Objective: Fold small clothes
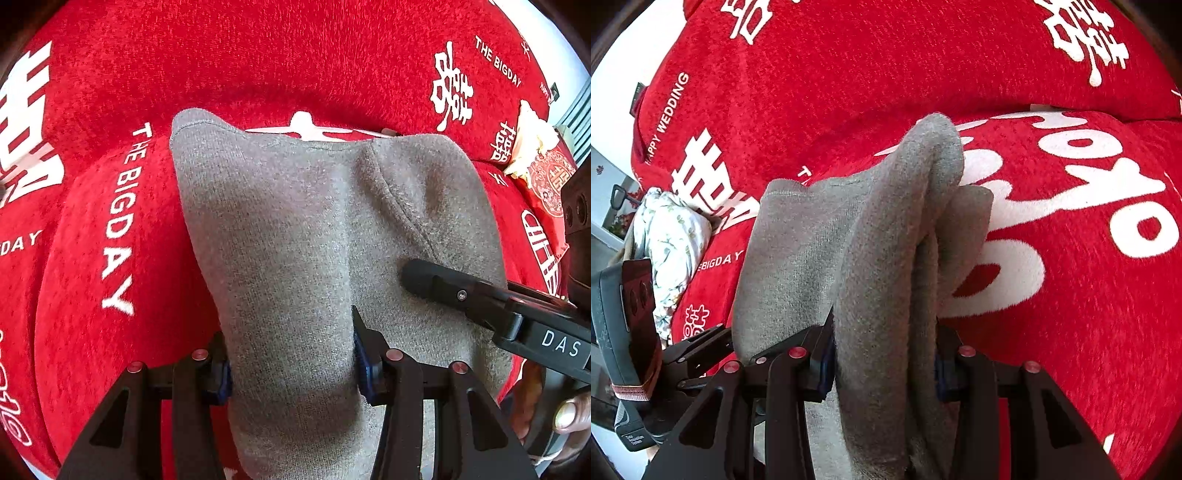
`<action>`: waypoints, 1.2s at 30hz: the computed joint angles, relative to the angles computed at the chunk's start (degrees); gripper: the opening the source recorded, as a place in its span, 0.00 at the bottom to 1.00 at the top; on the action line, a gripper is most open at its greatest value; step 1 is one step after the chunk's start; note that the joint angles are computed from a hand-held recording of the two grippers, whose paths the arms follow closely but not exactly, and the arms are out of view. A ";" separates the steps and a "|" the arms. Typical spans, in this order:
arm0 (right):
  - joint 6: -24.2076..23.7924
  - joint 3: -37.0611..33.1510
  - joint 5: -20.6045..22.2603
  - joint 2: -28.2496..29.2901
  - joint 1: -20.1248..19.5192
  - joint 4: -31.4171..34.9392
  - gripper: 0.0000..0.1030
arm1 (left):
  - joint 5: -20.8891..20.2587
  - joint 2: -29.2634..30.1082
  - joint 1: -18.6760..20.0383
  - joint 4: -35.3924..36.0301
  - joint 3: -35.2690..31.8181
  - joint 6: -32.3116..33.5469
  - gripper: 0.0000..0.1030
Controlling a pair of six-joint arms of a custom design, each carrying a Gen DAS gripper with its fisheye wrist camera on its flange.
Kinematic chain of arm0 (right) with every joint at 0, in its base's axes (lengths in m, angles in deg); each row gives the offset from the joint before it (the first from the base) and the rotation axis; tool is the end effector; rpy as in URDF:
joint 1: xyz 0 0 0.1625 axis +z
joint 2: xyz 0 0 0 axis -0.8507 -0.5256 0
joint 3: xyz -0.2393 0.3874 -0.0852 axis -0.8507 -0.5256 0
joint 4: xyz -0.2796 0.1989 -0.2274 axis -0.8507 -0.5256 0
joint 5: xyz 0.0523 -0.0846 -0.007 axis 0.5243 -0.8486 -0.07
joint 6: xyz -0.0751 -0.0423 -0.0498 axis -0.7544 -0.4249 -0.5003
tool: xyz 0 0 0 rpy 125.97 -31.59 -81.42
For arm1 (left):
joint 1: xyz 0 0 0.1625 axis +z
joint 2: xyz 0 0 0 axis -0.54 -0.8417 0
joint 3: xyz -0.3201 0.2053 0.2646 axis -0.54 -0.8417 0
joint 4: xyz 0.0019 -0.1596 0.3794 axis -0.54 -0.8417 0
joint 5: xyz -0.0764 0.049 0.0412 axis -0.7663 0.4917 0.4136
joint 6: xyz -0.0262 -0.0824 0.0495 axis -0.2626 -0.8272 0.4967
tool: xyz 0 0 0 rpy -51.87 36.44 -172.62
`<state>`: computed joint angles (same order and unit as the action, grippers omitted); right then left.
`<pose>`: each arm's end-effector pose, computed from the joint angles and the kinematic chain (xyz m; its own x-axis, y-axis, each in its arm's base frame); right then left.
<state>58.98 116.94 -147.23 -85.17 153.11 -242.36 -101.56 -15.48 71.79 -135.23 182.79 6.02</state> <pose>0.1215 -0.3959 0.2330 -0.9054 0.3343 0.2618 0.1029 0.7710 -0.6285 -0.3206 -0.4796 0.0630 -0.7006 0.6019 -0.3833 0.6341 0.7715 0.0525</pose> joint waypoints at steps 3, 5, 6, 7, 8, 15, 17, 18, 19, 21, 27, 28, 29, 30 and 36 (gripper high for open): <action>0.45 0.69 -0.11 0.33 0.72 -0.87 0.42 | 0.38 -1.15 -0.30 -0.24 1.30 -0.02 0.50; 0.85 1.24 -0.30 0.71 1.25 -1.62 0.42 | 0.52 -1.81 -0.47 -0.28 2.02 -0.24 0.50; 1.03 1.43 -0.36 0.80 1.47 -1.80 0.42 | 0.56 -2.11 -0.55 -0.25 2.33 -0.42 0.50; 1.24 1.68 -0.44 0.92 1.76 -2.07 0.42 | 0.60 -2.45 -0.62 -0.27 2.66 -0.53 0.50; 1.41 1.97 -0.53 1.03 2.08 -2.43 0.42 | 0.70 -2.85 -0.77 -0.34 3.10 -0.66 0.50; 2.63 3.31 -1.26 1.91 4.32 -4.41 0.42 | 2.20 -5.46 -2.31 -0.83 6.19 -1.76 0.50; 2.89 3.71 -1.42 2.06 4.87 -4.92 0.42 | 2.43 -6.12 -2.65 -0.98 6.95 -2.01 0.50; 3.07 4.01 -1.56 2.16 5.28 -5.28 0.42 | 2.55 -6.58 -2.87 -1.10 7.48 -2.22 0.50; 3.16 4.13 -1.65 2.25 5.50 -5.44 0.42 | 2.65 -6.97 -3.03 -1.14 7.90 -2.39 0.50; 3.40 4.56 -1.89 2.51 6.07 -6.07 0.42 | 2.89 -7.71 -3.41 -1.35 8.79 -2.70 0.50; 3.53 6.17 -1.25 3.62 6.22 -8.85 0.42 | 3.84 -8.95 -4.30 -1.97 11.14 -3.37 0.50; 3.61 6.39 -1.14 3.97 6.19 -9.34 0.42 | 3.91 -9.05 -4.34 -2.03 11.44 -3.46 0.50; 3.57 6.65 -1.01 4.25 6.08 -9.84 0.42 | 3.92 -9.16 -4.37 -2.09 11.76 -3.56 0.50; 3.51 6.95 -0.90 4.64 5.97 -10.50 0.42 | 3.96 -9.18 -4.38 -2.22 12.07 -3.66 0.50; 2.80 8.25 0.35 5.68 5.30 -14.00 0.42 | 4.30 -9.43 -4.69 -4.00 13.61 -3.83 0.50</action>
<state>61.78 125.19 -146.87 -79.49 158.41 -256.37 -97.26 -24.91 67.10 -139.23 196.40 2.18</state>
